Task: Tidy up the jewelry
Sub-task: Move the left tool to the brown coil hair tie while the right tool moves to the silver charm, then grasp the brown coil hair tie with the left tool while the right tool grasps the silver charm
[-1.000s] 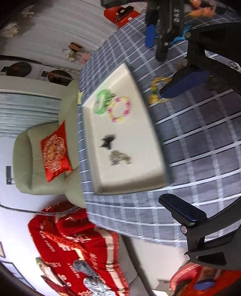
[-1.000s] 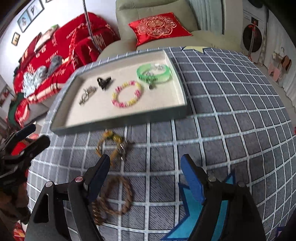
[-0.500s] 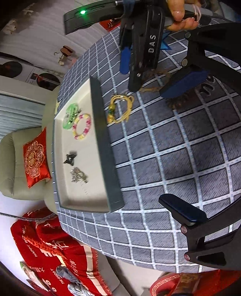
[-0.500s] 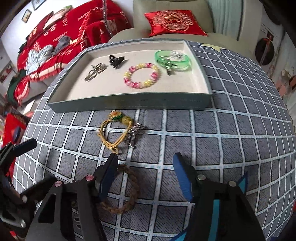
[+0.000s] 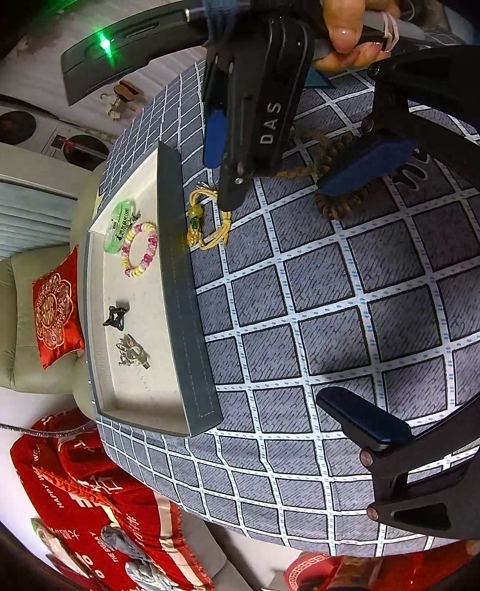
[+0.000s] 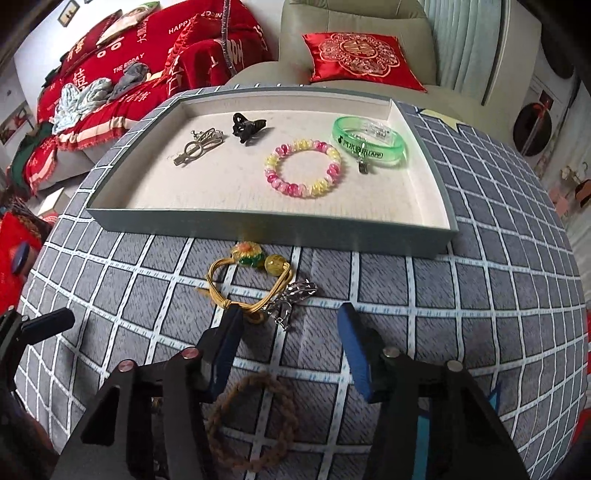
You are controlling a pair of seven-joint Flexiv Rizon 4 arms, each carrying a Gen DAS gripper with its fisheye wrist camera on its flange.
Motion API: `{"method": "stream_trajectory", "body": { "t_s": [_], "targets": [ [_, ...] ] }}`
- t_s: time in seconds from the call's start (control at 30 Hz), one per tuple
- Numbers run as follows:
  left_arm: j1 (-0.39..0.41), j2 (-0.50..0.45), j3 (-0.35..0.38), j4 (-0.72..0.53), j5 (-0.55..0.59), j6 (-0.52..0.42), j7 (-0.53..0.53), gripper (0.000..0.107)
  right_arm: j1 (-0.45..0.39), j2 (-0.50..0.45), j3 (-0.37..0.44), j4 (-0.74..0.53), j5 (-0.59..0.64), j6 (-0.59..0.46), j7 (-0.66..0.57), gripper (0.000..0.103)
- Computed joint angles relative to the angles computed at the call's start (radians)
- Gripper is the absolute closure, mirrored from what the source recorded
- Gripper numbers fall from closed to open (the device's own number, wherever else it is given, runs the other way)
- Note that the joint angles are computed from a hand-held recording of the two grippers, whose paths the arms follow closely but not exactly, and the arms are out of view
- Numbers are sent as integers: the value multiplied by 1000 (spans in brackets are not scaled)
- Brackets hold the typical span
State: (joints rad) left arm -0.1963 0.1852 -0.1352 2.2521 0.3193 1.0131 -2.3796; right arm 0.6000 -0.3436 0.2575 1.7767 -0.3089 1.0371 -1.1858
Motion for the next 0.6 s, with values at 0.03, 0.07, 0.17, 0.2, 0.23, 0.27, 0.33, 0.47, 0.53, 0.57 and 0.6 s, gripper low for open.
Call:
{"method": "stream_trajectory", "body": {
  "t_s": [0.03, 0.07, 0.17, 0.2, 0.23, 0.27, 0.33, 0.47, 0.53, 0.57, 0.6],
  "targets": [
    [2, -3, -2, -2, 4, 2, -4, 4, 2, 1, -3, 3, -9, 3, 1, 48],
    [2, -5, -4, -5, 5, -4, -6, 4, 5, 3, -7, 10, -19, 9, 2, 50],
    [3, -16, -13, -23, 23, -29, -18, 4, 4, 9, -15, 20, -30, 21, 20, 60],
    [2, -19, -15, -29, 28, -39, -20, 4, 4, 12, -21, 25, -34, 26, 38, 69],
    [0, -24, -15, -34, 33, -46, -22, 4, 2, 13, -23, 28, -36, 30, 49, 74],
    [-3, -28, -14, -38, 35, -49, -23, 4, -2, 14, -23, 29, -34, 33, 55, 80],
    [-10, -35, -11, -42, 36, -50, -20, 4, -11, 16, -18, 34, -25, 40, 54, 84],
    [-21, -45, -10, -53, 44, -56, -15, 4, -20, 20, -13, 38, -16, 45, 57, 85],
    [-26, -48, -10, -59, 51, -61, -18, 4, -25, 24, -11, 42, -9, 46, 56, 85],
    [-29, -50, -9, -60, 51, -59, -14, 4, -25, 26, -11, 45, -10, 48, 59, 85],
    [-30, -50, -10, -63, 59, -61, -17, 6, -27, 28, -12, 49, -9, 50, 60, 87]
  ]
}}
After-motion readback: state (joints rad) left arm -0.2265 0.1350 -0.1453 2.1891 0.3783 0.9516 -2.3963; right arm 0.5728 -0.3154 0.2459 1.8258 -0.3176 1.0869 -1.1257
